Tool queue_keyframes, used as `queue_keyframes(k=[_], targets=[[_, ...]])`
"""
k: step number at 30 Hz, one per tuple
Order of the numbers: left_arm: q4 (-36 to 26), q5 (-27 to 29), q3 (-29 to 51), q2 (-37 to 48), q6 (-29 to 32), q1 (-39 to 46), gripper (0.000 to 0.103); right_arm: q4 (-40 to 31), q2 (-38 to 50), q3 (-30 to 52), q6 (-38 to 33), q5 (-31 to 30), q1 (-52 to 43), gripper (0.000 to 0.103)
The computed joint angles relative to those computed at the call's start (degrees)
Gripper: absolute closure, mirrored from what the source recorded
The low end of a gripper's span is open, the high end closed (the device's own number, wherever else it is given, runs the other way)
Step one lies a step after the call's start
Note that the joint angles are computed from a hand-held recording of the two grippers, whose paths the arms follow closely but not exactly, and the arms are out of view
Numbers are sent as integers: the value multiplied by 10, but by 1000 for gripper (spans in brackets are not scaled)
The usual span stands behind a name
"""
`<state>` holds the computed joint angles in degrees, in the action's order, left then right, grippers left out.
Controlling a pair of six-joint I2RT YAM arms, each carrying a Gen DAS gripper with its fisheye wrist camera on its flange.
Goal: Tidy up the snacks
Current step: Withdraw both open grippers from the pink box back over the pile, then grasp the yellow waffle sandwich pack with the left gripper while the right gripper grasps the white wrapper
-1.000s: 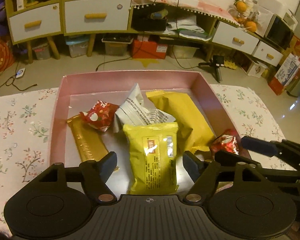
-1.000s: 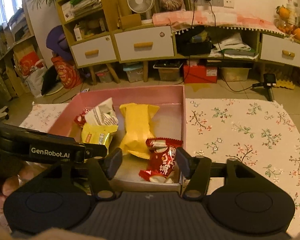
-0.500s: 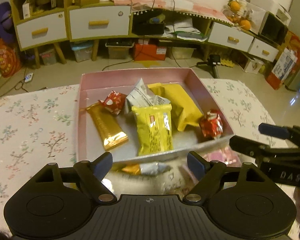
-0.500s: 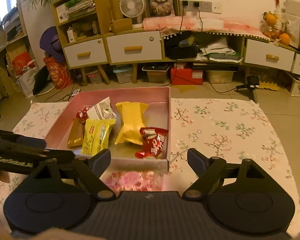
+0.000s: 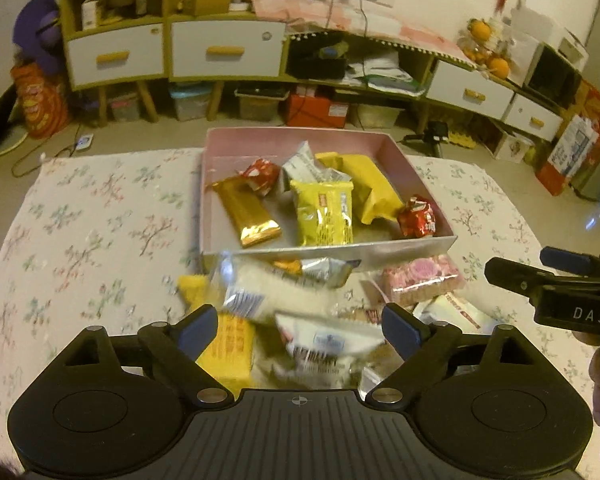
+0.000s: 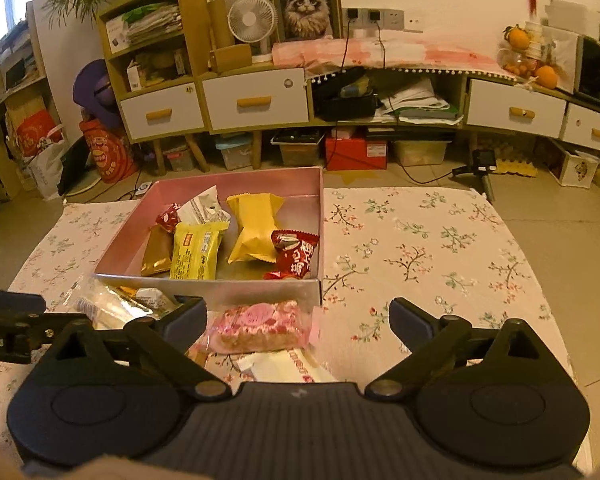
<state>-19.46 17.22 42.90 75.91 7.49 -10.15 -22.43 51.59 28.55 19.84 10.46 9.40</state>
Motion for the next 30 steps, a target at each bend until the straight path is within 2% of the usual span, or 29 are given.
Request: queue_keyframes(k=[5, 7, 14, 20, 26, 30], targets=[[-10, -2, -29, -47, 20, 22, 11, -10, -34, -20, 19, -5, 7, 3], [7, 5, -53, -71, 24, 33, 8, -16, -44, -25, 17, -11, 10, 3], [47, 24, -110, -104, 69, 52, 8, -29, -83, -40, -32, -7, 39, 3], [74, 60, -145, -97, 115, 90, 8, -25, -95, -59, -48, 17, 61, 1], [136, 65, -186, -79, 171, 109, 8, -25, -105, -76, -51, 21, 52, 0], [193, 63, -199, -51, 160, 117, 8, -21, -97, -86, -63, 21, 45, 1]])
